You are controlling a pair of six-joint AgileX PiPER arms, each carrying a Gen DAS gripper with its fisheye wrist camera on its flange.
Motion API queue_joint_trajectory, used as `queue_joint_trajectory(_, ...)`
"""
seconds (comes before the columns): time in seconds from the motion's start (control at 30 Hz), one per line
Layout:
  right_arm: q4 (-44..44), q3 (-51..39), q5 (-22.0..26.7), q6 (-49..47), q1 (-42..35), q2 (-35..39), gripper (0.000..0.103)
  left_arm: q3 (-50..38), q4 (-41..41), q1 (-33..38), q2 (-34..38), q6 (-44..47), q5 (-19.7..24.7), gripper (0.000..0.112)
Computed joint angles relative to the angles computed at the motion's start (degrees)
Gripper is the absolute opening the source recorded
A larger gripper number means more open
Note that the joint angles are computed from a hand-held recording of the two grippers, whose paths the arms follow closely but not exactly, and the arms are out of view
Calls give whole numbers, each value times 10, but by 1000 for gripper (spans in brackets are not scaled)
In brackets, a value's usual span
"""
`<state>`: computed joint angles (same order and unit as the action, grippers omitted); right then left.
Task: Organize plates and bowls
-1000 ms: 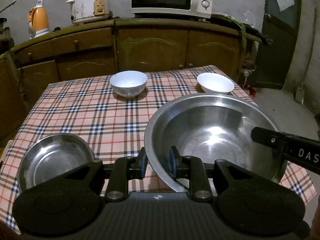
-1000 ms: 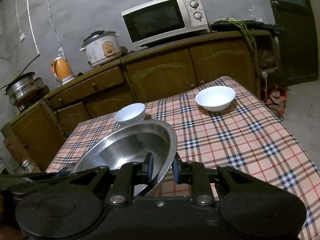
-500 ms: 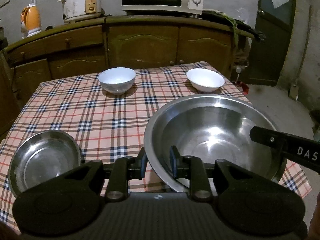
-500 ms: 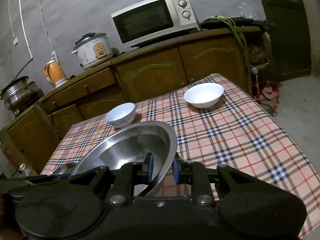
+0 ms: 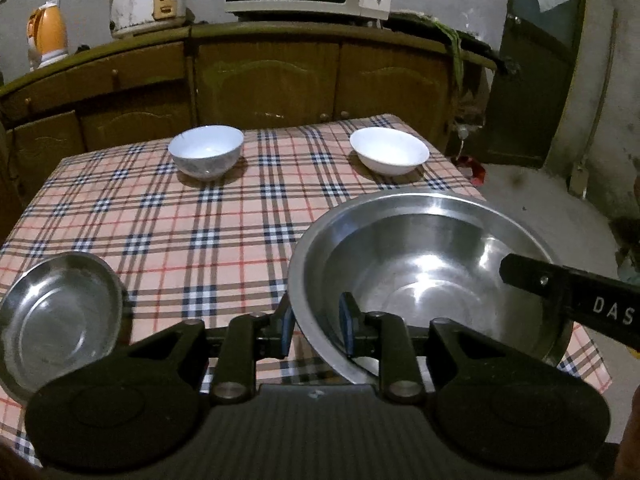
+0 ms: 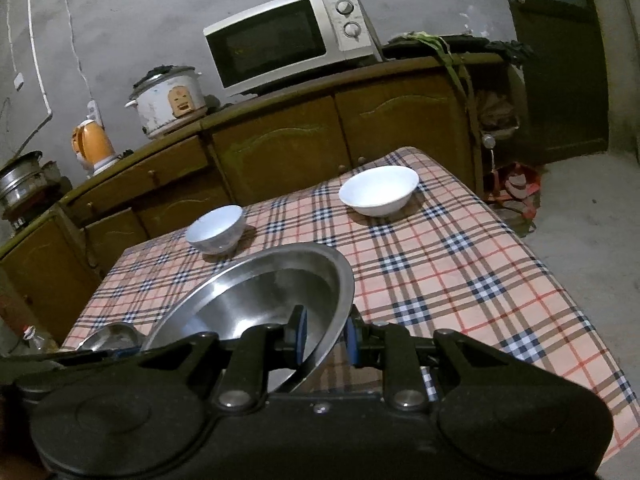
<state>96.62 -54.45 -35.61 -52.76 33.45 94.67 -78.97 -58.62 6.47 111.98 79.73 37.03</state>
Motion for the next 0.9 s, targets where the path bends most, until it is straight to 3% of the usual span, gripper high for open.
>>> queue_joint_trajectory(0.9,-119,37,114,94,-117,41,26,-6,29,-81,41,-49,-89,24)
